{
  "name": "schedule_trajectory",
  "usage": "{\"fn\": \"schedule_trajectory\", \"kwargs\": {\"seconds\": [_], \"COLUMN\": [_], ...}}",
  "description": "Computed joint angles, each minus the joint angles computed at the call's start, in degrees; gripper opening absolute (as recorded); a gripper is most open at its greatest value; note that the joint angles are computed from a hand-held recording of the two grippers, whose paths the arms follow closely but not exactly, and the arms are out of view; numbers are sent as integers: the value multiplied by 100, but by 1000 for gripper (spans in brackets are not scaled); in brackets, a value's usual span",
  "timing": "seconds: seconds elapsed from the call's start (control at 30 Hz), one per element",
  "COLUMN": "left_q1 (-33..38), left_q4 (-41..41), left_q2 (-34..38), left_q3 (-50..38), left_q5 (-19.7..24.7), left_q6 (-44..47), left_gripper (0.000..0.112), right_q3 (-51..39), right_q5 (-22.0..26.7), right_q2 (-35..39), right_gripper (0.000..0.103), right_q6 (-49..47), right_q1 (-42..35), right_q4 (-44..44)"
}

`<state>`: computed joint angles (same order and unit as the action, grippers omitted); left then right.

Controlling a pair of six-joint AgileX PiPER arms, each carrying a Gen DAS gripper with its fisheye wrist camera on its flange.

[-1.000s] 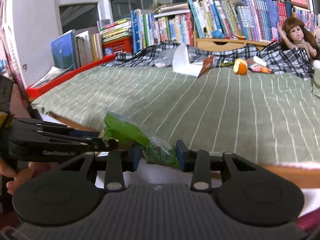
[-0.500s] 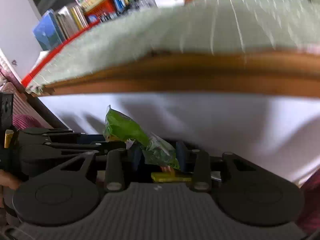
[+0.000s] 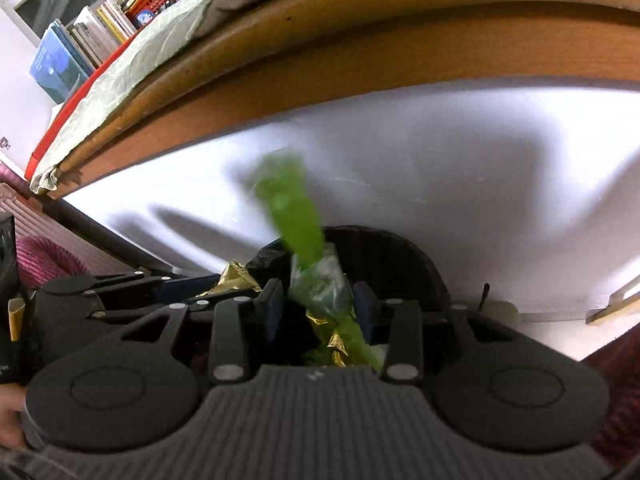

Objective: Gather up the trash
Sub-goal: 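Open both tools to drop the gold wrapper and green bag, then move both open tools back up over the bed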

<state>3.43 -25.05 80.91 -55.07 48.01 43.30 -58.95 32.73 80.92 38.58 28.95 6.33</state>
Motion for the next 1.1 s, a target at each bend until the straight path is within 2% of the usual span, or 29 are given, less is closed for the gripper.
{"fn": "schedule_trajectory", "kwargs": {"seconds": [0.07, 0.43, 0.53, 0.6, 0.83, 1.1], "left_q1": [-192, -277, -264, -162, -81, 348], "left_q4": [120, 279, 316, 224, 116, -474], "left_q2": [19, -190, -269, -300, -655, -922], "left_q3": [-35, 13, -38, -64, -360, -1276], "left_q5": [-71, -157, -123, -102, 307, 1152], "left_q6": [-236, -432, -439, -273, -242, 79], "left_gripper": [31, 56, 65, 67, 72, 77], "right_q3": [-4, 83, 37, 13, -148, -594], "right_q5": [-2, -69, -14, 28, 251, 591], "right_q2": [-9, -104, -166, -243, -562, -1105], "right_gripper": [47, 61, 63, 63, 64, 70], "right_q6": [-123, -348, -224, -153, 170, -63], "right_q1": [-53, -162, -110, -69, 102, 181], "right_q4": [96, 293, 100, -77, -774, -1285]}}
